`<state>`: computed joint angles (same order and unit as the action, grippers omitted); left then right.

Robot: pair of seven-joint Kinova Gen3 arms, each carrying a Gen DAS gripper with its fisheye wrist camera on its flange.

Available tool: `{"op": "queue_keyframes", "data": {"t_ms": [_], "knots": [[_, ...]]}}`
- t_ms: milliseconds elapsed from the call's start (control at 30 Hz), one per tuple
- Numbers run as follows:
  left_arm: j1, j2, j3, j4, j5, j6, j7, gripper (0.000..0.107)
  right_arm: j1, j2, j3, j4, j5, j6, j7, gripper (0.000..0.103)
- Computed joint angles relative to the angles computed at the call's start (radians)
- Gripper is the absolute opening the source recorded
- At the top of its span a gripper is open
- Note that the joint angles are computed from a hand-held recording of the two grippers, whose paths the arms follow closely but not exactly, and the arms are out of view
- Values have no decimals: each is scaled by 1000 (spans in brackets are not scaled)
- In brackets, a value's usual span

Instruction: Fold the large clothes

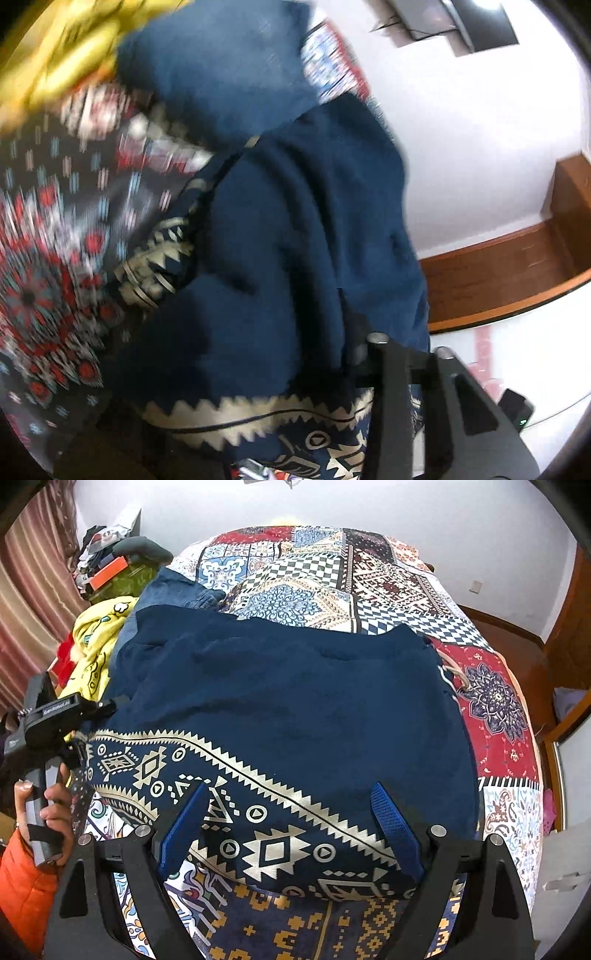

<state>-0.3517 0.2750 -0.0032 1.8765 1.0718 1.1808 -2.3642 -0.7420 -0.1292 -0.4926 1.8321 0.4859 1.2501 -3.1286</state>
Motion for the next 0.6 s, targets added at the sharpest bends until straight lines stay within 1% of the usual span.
{"op": "queue_keyframes", "data": {"t_ms": [100, 167, 200, 267, 333, 367, 467, 500, 567, 600], "knots": [[17, -64, 1, -16, 3, -27, -14, 22, 2, 2, 2, -11, 7, 11, 7, 87], [46, -103, 6, -43, -8, -45, -20, 21, 3, 10, 6, -24, 13, 18, 16, 87], [51, -123, 5, -54, -9, -41, -31, 20, 4, 11, 10, -29, 15, 17, 21, 87], [62, -167, -3, -62, 13, -34, -67, 20, 5, 15, 18, -39, 21, 3, 30, 87], [74, -207, -18, -74, 17, -36, -81, 19, 9, 20, 31, -46, 23, -38, 48, 87], [87, -230, -22, -76, 13, -53, -80, 19, 19, 29, 30, -53, 19, -52, 59, 87], [114, -302, -49, -56, -7, -102, -95, 19, 25, 61, 63, -68, -19, -130, 117, 87], [116, -305, -66, -59, -11, -103, -106, 19, 21, 77, 86, -72, -47, -166, 152, 87], [127, -308, -79, -68, -40, -122, -102, 19, 27, 97, 111, -66, -85, -227, 196, 87], [132, -310, -68, -73, -74, -149, -85, 19, 32, 108, 126, -60, -117, -264, 228, 87]]}}
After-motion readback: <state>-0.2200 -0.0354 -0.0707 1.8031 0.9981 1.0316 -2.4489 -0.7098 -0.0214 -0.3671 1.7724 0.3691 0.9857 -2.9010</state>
